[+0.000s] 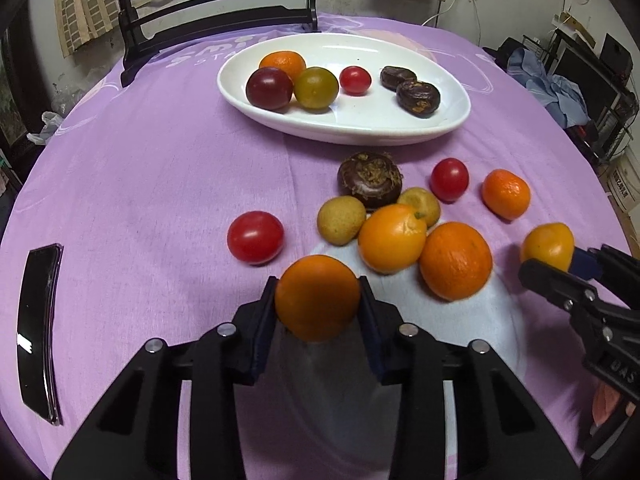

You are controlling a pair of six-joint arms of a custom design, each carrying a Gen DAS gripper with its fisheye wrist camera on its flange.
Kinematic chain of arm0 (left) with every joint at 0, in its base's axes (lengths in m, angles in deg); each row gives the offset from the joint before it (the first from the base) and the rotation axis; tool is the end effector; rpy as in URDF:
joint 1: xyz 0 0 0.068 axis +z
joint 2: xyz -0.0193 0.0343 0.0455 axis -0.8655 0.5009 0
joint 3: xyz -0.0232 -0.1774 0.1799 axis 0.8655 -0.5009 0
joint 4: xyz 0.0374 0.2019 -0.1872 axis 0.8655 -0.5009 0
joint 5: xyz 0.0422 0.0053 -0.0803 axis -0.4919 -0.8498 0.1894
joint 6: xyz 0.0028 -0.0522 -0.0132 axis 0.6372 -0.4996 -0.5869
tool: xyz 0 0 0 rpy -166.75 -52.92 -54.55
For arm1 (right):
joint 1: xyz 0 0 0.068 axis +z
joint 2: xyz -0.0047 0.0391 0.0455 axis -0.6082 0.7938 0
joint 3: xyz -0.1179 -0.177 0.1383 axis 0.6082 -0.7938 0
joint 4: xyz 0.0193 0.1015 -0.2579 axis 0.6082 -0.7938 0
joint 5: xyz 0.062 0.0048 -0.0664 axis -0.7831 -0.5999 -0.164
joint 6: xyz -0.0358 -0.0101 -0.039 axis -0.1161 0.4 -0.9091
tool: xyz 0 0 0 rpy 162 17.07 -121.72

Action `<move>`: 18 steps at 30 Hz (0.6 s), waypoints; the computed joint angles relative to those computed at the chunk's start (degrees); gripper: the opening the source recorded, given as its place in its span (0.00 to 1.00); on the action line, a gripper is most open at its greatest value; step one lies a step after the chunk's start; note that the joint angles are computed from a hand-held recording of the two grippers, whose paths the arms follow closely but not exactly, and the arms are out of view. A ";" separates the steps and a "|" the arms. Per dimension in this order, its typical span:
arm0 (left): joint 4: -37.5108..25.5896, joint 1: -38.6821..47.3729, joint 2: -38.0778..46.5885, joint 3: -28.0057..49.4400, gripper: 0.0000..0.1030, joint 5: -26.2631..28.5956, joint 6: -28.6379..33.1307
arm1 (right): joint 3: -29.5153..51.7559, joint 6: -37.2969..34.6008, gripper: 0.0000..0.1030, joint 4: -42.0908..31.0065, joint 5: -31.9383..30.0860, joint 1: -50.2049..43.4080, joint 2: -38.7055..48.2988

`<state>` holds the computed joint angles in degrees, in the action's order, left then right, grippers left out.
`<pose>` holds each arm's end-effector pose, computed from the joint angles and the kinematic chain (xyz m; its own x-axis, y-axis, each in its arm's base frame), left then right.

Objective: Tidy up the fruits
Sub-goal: 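Grasp a mandarin with the left tool while the right grasps a yellow tomato, then place the mandarin and yellow tomato on the white plate and open both tools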

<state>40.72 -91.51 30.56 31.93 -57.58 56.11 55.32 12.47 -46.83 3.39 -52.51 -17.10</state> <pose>0.1921 -0.1149 0.0762 -0.8061 0.2815 -0.5206 0.3476 0.9371 -0.0316 0.1170 -0.0192 0.0940 -0.7903 0.0570 -0.6100 -0.0664 0.9818 0.1777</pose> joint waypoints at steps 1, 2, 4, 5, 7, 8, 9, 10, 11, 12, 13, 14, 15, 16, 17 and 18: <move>-0.91 0.27 -1.92 -0.87 0.37 0.58 0.27 | 0.07 0.01 0.38 0.17 -0.14 -0.02 0.20; -2.04 0.66 -4.07 -1.67 0.37 1.16 0.54 | 0.08 -0.03 0.38 0.12 -0.33 -0.14 0.00; -4.31 1.50 -8.30 -2.86 0.37 2.05 1.22 | 0.06 0.44 0.38 -0.91 0.02 0.30 -1.94; -5.40 1.84 -10.39 -3.27 0.37 2.16 1.52 | 0.20 0.88 0.38 -1.53 0.32 0.73 -2.93; -7.90 2.49 -14.37 -3.42 0.37 2.40 2.35 | 0.83 1.61 0.38 -3.36 0.41 1.19 -5.20; -9.18 2.90 -16.07 -3.16 0.37 2.73 2.89 | 1.26 2.04 0.38 -4.57 0.69 1.71 -6.61; -10.30 3.23 -17.52 -2.74 0.37 2.96 3.36 | 1.68 2.35 0.38 -5.03 0.87 2.20 -7.14; -10.92 3.57 -18.21 -2.23 0.37 3.13 3.85 | 2.48 2.65 0.38 -5.45 1.04 2.94 -7.42; -11.51 3.82 -18.67 -1.49 0.37 3.24 4.42 | 3.36 2.86 0.38 -5.49 1.37 3.80 -7.10; -11.92 4.11 -18.57 -0.51 0.37 3.42 5.00 | 4.17 2.99 0.38 -5.01 1.80 4.58 -6.17; -12.29 4.34 -18.08 0.86 0.37 3.65 5.56 | 5.37 3.03 0.38 -4.13 2.51 5.72 -4.80; -12.35 4.60 -17.46 1.93 0.37 3.96 6.02 | 6.64 2.93 0.38 -2.77 3.29 6.83 -2.93; -12.26 4.79 -16.34 3.28 0.37 4.17 6.36 | 7.61 2.84 0.38 -1.47 3.89 7.56 -1.12; -11.86 5.01 -14.61 5.01 0.37 4.31 6.64 | 9.15 2.77 0.38 0.85 4.97 8.83 2.29; -11.21 5.08 -12.82 6.54 0.37 4.33 6.86 | 10.53 2.81 0.38 3.27 5.76 9.80 5.68; -10.38 5.22 -10.10 8.67 0.37 4.33 7.24 | 12.09 2.72 0.38 6.03 6.15 10.46 9.85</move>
